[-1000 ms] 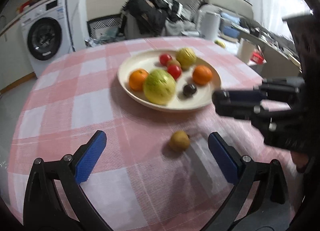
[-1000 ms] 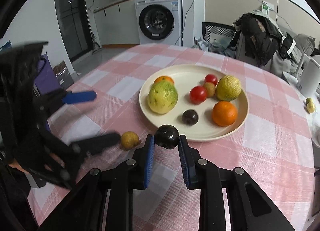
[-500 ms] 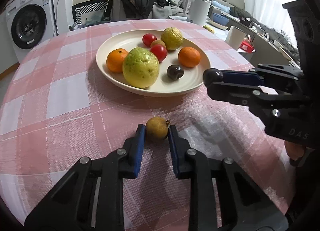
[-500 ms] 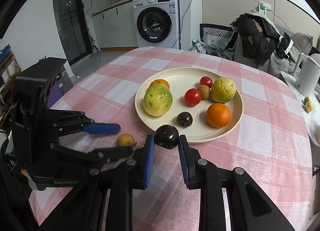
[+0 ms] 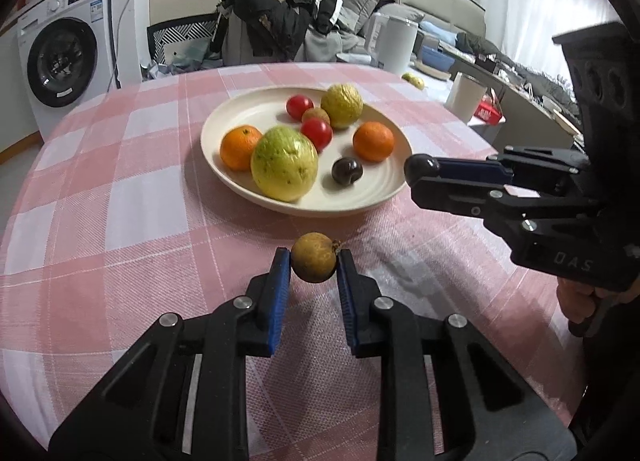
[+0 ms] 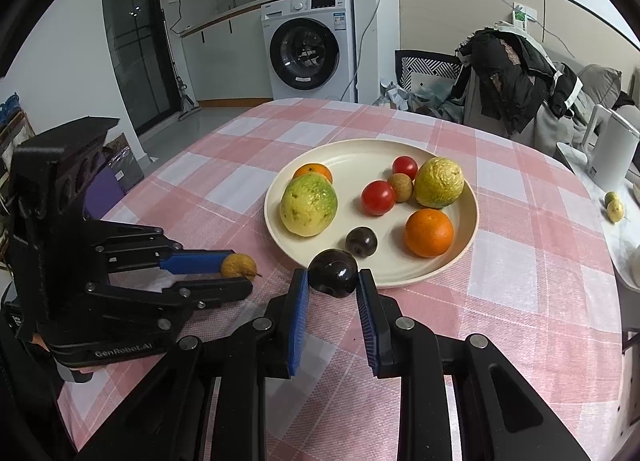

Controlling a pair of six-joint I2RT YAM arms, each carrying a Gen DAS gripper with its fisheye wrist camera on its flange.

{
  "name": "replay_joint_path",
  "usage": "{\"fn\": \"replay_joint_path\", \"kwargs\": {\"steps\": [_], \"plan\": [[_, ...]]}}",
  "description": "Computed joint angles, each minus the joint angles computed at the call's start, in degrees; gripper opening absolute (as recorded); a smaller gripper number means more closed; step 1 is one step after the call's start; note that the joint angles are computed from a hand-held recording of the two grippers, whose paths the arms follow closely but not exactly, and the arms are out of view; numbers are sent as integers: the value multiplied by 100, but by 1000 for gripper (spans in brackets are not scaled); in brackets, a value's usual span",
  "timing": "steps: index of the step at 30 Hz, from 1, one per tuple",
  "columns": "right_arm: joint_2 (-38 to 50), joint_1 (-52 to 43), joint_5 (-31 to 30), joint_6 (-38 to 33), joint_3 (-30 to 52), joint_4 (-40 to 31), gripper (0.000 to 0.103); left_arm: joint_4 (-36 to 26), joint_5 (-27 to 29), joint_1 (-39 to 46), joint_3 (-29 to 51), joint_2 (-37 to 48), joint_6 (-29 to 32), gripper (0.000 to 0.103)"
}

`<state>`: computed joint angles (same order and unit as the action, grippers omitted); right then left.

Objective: Organize fruits
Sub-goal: 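Grasp the last brown round fruit with the left tool while the right tool holds the plum, then carry the plum and brown fruit onto the plate and open both tools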

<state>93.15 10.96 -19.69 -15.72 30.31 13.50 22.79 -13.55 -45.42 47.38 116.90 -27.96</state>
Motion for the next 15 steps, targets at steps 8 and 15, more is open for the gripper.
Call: {"fn": "replay_joint_path", "kwargs": {"steps": [8,15], "plan": [[-24,-217,-138,99,12,111,25,111,-252,-28,-218,-337,-65,21],[-24,-451,-229,154,62,127,25,43,-428,-123,-118,-424,-63,21]]}}
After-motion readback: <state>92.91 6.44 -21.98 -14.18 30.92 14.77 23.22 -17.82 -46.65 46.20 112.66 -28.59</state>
